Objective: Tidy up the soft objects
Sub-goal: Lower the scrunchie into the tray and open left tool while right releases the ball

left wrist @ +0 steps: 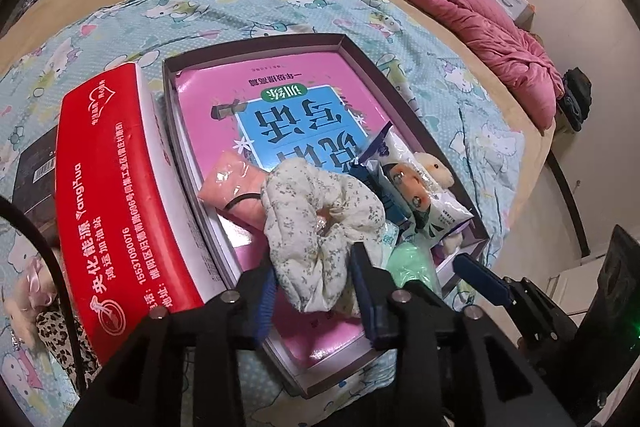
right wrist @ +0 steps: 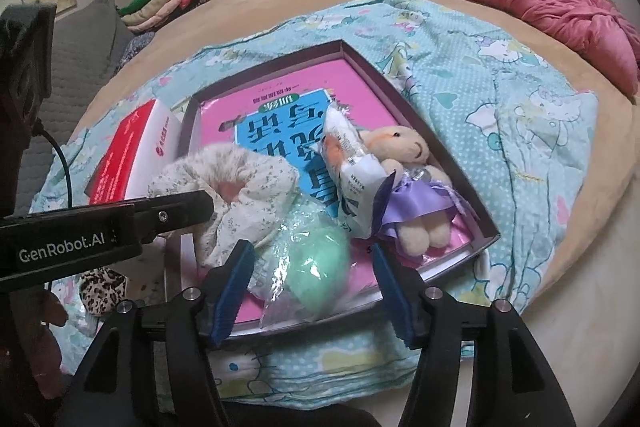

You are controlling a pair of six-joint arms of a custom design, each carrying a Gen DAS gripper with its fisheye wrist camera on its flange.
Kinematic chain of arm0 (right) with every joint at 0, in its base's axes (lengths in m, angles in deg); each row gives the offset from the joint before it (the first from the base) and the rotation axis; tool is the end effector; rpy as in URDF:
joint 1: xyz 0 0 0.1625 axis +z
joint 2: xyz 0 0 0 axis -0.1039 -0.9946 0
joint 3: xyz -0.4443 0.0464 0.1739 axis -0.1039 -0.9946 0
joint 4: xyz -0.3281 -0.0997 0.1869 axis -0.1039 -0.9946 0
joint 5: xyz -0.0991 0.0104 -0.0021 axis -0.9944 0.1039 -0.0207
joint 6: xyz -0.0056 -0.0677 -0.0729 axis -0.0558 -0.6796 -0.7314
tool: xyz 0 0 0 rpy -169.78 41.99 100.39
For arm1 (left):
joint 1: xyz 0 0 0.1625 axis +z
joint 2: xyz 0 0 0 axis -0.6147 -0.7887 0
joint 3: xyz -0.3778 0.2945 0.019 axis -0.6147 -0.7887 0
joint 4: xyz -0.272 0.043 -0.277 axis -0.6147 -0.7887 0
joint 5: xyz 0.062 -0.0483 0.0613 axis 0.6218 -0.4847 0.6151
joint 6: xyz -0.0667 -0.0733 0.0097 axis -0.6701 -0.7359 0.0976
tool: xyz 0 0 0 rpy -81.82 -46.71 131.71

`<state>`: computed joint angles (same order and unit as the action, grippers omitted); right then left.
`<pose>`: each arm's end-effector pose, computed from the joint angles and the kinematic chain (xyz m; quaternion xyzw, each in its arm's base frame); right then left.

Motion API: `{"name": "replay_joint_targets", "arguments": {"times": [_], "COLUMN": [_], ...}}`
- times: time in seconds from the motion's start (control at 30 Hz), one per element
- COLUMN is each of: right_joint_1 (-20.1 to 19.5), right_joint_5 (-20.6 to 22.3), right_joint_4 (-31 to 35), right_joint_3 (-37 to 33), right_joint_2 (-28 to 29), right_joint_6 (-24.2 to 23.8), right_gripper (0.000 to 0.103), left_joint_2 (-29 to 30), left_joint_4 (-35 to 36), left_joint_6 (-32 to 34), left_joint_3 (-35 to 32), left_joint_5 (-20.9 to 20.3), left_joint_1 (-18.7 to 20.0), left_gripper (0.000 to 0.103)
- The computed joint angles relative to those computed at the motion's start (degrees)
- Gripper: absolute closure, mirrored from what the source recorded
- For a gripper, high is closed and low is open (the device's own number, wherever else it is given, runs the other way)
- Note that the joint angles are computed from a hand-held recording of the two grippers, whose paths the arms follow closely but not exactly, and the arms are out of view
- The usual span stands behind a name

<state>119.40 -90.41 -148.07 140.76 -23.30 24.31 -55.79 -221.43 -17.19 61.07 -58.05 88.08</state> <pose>0.2464 -0.4181 0.1226 -0.0089 -0.8914 0.3383 0.3015 -0.2275 -0.5458 0.1779 0.2352 0.9477 -0.0808 0.1999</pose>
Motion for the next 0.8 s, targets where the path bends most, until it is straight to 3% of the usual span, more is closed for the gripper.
{"name": "replay_joint_targets", "arguments": {"times": [0.37, 0.5, 0.8], "right_joint_1": [1.04, 1.20, 2.00], "right_joint_5": [-2.88, -3.80, -6.28], "right_joint_4": [-1.01, -0.04, 1.29], "right_joint_3": [0.28, 0.24, 0.07], "right_joint_2": [-0.80, -1.02, -1.38], "right_joint_6": [1.22, 2.32, 4.04], "right_gripper": [0.036, 0.030, 0.027], "left_joint_2": [-1.19, -1.71, -3.25], "left_joint_4": [-0.52, -0.69, -0.94], "left_joint_6": [0.04, 0.08, 0.25], "left_joint_3": [0.54, 0.98, 2.12], "left_joint_5": [0.19, 0.32, 1.04], "left_joint_1": [-0.36, -0.68, -2.14], "left_gripper": [0.056, 0.054, 0.041]}}
